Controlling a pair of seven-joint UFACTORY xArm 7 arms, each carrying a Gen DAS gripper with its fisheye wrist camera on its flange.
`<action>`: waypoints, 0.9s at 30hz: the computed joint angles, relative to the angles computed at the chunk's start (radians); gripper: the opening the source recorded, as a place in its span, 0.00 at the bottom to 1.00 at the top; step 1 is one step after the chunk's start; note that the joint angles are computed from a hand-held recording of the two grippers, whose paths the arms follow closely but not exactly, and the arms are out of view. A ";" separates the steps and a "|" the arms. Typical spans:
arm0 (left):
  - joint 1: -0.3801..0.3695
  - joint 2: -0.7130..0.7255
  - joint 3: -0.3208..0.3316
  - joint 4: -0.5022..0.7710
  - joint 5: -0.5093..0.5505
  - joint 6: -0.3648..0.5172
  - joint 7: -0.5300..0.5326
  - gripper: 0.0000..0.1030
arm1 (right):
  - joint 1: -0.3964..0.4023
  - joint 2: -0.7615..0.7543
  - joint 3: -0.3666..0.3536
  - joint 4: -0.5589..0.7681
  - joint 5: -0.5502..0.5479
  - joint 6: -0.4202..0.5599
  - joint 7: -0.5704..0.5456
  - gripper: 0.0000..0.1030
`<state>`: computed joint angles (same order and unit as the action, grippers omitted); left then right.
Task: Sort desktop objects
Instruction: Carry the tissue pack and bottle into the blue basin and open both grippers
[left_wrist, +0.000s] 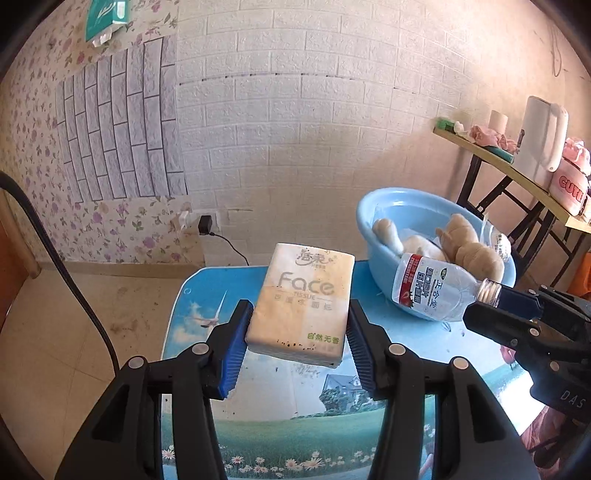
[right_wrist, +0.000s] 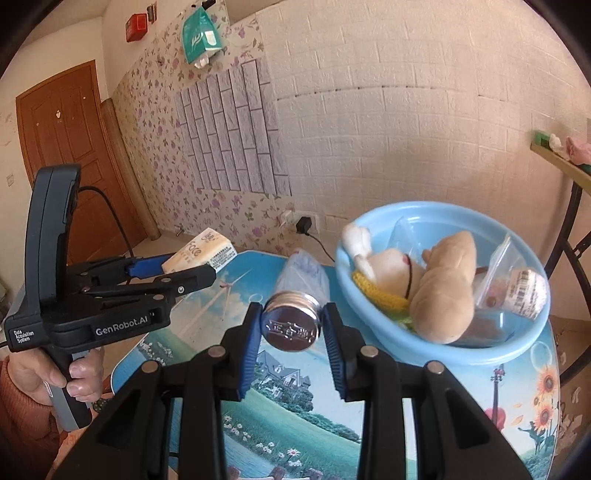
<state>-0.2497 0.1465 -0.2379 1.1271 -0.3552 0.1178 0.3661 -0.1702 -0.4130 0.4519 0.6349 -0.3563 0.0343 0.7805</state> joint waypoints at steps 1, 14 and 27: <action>-0.004 0.002 -0.004 0.009 0.001 -0.001 -0.001 0.48 | -0.023 -0.012 0.011 -0.001 -0.006 -0.005 0.012 0.31; -0.113 0.118 -0.021 0.229 0.132 0.058 -0.100 0.48 | -0.148 -0.110 -0.051 -0.083 0.091 -0.075 -0.048 0.31; -0.266 0.370 0.058 0.586 0.352 0.188 -0.217 0.52 | -0.178 0.028 -0.137 -0.031 0.167 -0.125 -0.208 0.31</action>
<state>-0.5160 0.5169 -0.1802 1.7127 -0.0031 0.3055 0.1494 -0.3477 -0.3854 0.3149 0.6038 -0.1889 -0.0907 0.5722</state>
